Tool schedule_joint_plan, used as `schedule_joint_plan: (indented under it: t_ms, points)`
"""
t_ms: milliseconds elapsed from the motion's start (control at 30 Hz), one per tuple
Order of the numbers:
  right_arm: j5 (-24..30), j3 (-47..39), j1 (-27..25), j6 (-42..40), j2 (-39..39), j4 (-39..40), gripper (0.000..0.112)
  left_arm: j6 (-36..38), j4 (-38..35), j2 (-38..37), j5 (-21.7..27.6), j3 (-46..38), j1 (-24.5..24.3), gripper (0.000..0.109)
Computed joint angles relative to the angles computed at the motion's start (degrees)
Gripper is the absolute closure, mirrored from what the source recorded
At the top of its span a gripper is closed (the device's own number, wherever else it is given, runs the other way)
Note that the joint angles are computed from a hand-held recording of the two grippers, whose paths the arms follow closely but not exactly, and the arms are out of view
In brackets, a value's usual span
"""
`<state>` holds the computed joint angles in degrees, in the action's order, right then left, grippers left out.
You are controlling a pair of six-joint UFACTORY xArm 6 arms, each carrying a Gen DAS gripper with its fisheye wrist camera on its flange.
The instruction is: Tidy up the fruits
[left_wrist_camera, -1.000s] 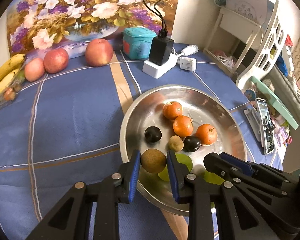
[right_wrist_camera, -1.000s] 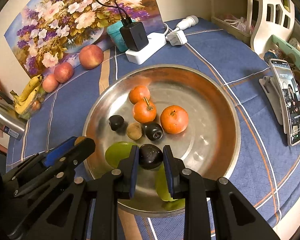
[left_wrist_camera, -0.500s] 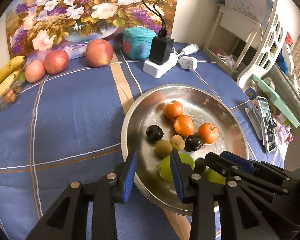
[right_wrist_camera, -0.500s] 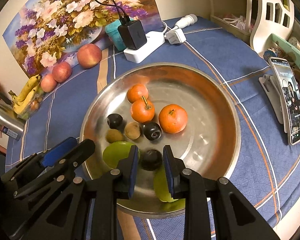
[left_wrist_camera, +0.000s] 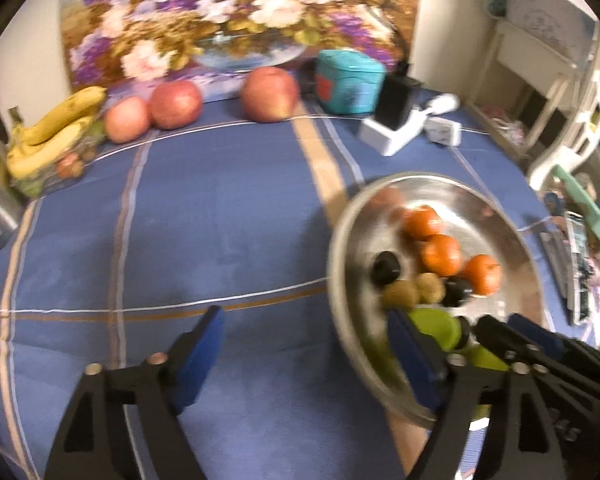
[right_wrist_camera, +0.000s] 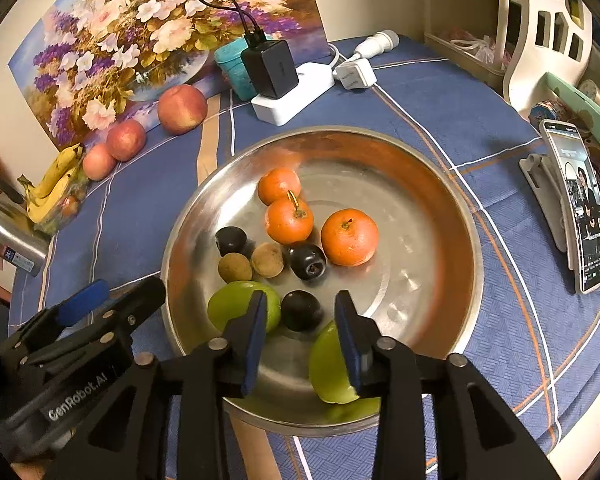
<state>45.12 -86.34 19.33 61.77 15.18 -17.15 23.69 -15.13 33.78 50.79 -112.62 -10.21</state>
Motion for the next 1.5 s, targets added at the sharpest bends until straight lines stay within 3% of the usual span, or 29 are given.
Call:
schedule_joint_plan:
  t_ms: [67,167,233,367,433,600,700,1033,1167,1500]
  points:
    - [-0.02,-0.29,0.12,-0.59,0.22,-0.08,0.067,-1.35,1.90,0.49,-1.05,-0.14,0.39,0.006]
    - [0.55,-1.03,0.33,-1.48,0.67,-0.10,0.065,-2.23,3.80,0.33,-2.64,0.64,0.88,0.006]
    - [0.53,-1.09,0.44,-1.61,0.76,-0.26,0.053,-2.27,4.13,0.17,-3.69,1.20,1.15,0.006]
    - [0.56,-1.56,0.86,-1.82,1.12,-1.13,0.050,-3.03,6.86,0.61,-3.81,1.07,1.30,0.006]
    - [0.99,-2.05,1.10,-2.03,1.45,-1.72,0.034,-3.13,8.02,0.98,-3.61,0.83,1.37,0.006]
    - [1.91,-3.08,1.88,-1.68,1.95,-4.59,0.028,-3.70,8.13,0.95,-3.81,1.10,2.22,0.006]
    - [2.71,-4.05,2.31,-2.30,2.62,-5.28,0.018,-5.26,8.38,0.63,-4.79,1.41,2.78,0.006]
    - [1.94,-4.64,3.15,-1.00,3.09,-6.48,0.018,-13.90,16.35,-1.43,-7.76,4.21,3.85,0.006]
    - [2.67,-5.18,3.70,-0.43,3.31,-7.05,0.018,-23.39,29.10,-2.45,-8.43,5.76,3.52,0.006]
    - [3.04,-4.82,4.94,-1.26,2.92,-6.55,0.018,-23.60,29.09,-4.38,-4.77,7.17,4.54,0.006]
